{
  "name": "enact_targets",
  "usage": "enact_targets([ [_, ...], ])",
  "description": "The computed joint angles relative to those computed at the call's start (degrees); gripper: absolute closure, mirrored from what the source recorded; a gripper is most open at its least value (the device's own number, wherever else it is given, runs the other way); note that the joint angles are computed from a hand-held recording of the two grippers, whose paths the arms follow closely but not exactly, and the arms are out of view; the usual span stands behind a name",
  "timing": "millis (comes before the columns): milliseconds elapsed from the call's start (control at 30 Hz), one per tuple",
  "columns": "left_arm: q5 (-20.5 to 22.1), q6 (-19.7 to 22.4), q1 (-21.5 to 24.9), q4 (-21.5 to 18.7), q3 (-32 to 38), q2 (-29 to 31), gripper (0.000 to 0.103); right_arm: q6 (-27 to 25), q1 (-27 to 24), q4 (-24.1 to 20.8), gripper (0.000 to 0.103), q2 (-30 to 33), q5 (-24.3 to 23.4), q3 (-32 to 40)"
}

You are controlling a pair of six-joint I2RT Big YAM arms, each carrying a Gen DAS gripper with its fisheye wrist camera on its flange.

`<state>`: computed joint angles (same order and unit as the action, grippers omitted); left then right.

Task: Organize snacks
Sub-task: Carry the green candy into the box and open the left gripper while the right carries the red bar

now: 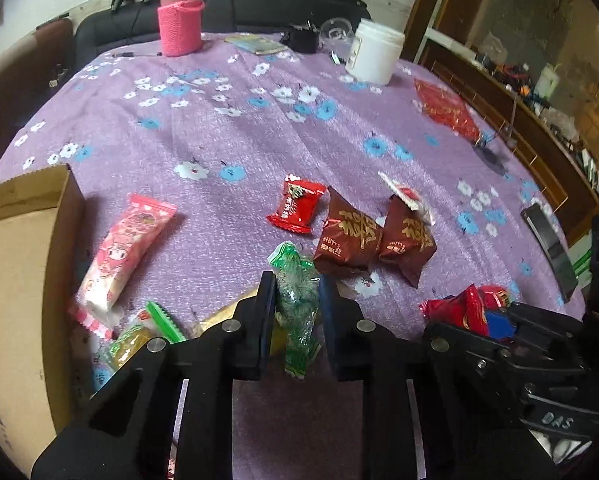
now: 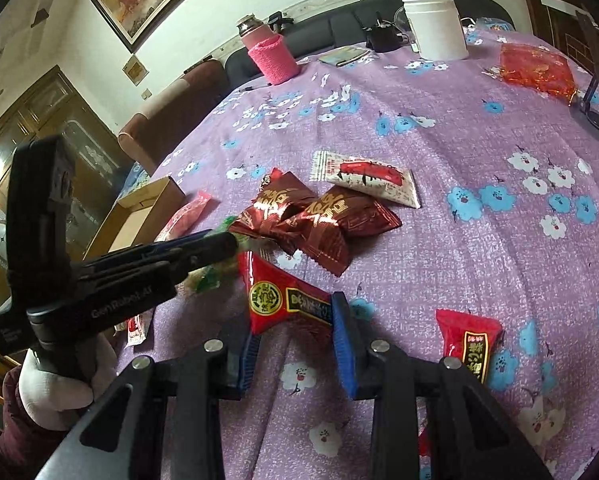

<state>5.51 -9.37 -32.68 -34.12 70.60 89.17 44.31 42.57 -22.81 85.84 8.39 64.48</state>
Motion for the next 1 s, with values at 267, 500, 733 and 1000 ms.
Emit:
enact_targets([
  [267, 5.9, -4.7, 5.9, 4.1, -8.3, -10.7, 0.082, 0.3, -0.1, 0.4, 0.066, -0.2, 1.2, -0.4],
  [500, 7.0, -6.1, 17.3, 3.7, -17.8, -22.3, 0.082, 0.1, 0.5, -1.1, 0.067, 0.2, 3.3, 0.5],
  [733, 7.7, -6.0, 26.1, 2.3, -22.1, -24.2, 0.082, -1.0, 5.2, -1.0, 0.067, 2.8, -0.9, 6.9],
  [1000, 9.5, -5.8, 29.8, 1.1, -22.0, -23.0, 0.082, -6.6, 9.8, -6.8, 0.067, 16.8, -9.8, 26.8],
])
